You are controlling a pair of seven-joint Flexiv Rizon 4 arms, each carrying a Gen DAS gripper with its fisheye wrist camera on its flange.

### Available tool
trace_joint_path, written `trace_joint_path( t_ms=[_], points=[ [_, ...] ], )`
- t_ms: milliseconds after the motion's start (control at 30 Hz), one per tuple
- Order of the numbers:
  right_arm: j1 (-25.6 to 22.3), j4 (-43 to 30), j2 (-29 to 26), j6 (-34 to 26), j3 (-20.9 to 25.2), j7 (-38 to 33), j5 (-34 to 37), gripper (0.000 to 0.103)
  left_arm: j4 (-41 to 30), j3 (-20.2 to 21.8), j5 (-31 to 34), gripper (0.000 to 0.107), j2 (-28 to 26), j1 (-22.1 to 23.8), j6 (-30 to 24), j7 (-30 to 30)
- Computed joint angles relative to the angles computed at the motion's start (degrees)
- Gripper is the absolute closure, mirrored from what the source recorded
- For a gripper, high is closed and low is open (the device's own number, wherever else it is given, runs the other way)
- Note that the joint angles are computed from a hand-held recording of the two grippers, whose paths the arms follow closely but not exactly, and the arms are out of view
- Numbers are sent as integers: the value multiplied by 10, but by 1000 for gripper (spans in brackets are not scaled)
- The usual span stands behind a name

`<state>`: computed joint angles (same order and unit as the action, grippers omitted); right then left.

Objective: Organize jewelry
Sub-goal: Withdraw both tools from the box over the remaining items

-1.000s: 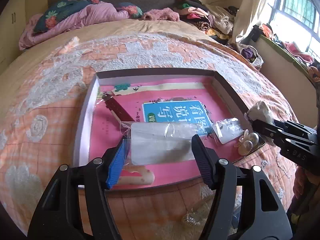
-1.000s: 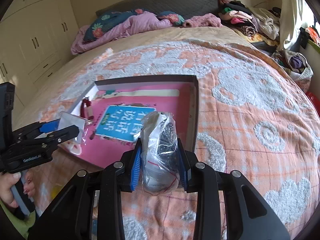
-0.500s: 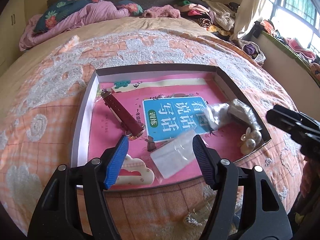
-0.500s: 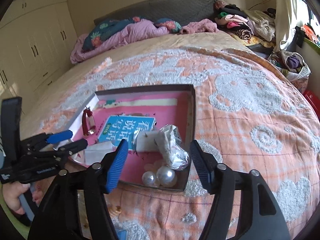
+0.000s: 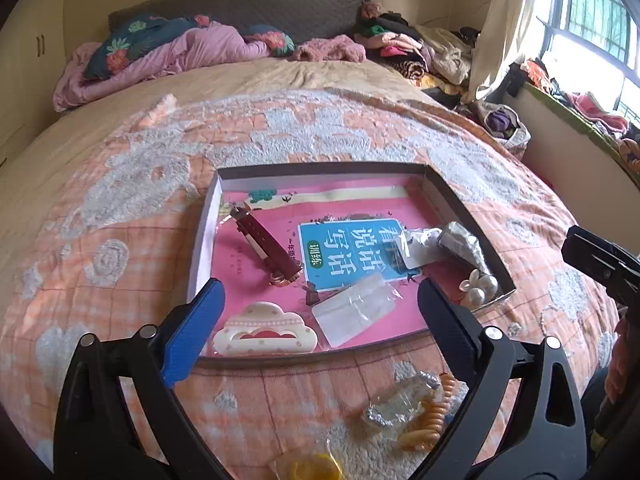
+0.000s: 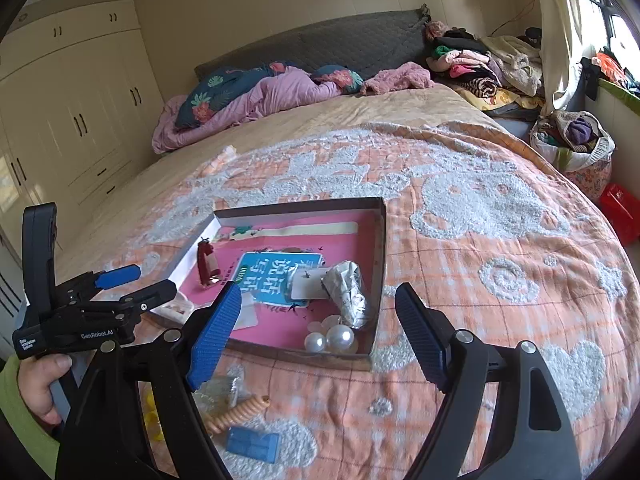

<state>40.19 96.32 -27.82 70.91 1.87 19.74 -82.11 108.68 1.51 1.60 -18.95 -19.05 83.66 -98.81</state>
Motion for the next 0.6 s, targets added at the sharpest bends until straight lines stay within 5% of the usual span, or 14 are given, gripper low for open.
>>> trace_joint_path(
  t_ms=[600],
  points=[
    [5,25,32,-20,30,14,-35,25,32,16,60,13,50,-15,10,-51]
  ],
)
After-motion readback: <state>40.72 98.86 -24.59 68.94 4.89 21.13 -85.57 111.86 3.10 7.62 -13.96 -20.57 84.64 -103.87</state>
